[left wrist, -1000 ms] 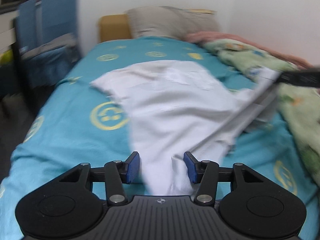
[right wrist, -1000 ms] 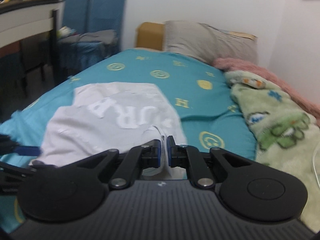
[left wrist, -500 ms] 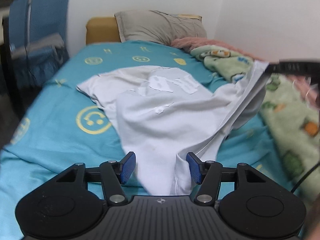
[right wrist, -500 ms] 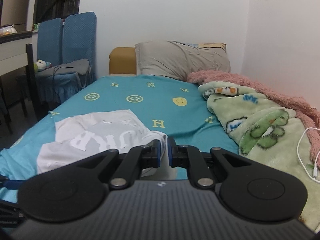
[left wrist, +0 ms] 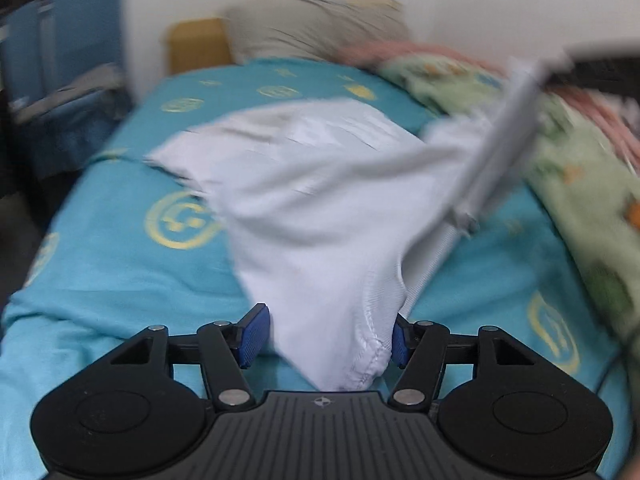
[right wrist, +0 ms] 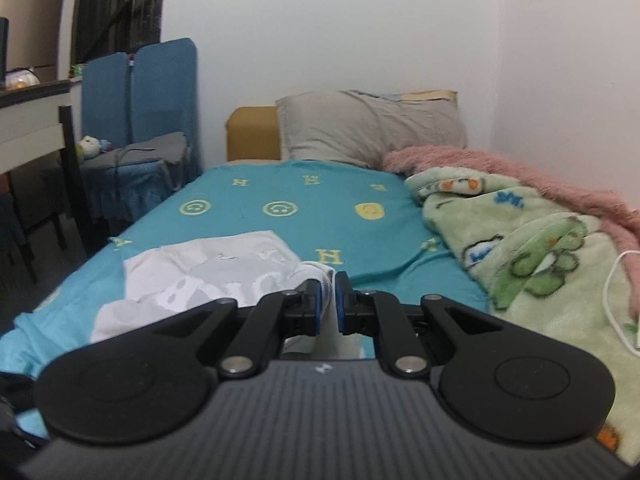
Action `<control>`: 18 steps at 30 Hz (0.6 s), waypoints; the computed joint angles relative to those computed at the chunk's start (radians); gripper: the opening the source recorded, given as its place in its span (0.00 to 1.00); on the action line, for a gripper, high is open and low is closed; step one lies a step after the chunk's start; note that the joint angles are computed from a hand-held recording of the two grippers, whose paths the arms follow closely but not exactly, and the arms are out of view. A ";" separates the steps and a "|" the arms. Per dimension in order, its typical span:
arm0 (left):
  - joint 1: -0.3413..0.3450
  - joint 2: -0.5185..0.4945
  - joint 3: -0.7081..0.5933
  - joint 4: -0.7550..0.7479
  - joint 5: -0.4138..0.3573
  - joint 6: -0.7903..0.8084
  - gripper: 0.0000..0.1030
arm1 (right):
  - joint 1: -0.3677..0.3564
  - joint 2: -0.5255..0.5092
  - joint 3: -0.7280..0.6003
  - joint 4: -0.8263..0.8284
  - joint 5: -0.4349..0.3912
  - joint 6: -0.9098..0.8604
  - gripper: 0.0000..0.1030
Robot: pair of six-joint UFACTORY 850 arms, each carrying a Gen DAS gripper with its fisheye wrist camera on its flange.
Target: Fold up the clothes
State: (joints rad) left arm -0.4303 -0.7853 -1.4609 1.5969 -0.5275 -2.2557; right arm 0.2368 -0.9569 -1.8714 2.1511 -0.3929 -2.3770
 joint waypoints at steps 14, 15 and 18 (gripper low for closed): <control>0.010 -0.023 -0.018 0.119 0.039 -0.116 0.66 | 0.010 0.024 0.031 -0.030 -0.005 0.001 0.12; 0.009 -0.028 -0.022 0.099 0.029 -0.101 0.66 | 0.008 0.026 0.033 -0.040 -0.012 0.018 0.12; 0.011 -0.026 -0.023 -0.016 -0.020 -0.057 0.67 | 0.006 0.033 0.047 0.022 -0.023 -0.027 0.12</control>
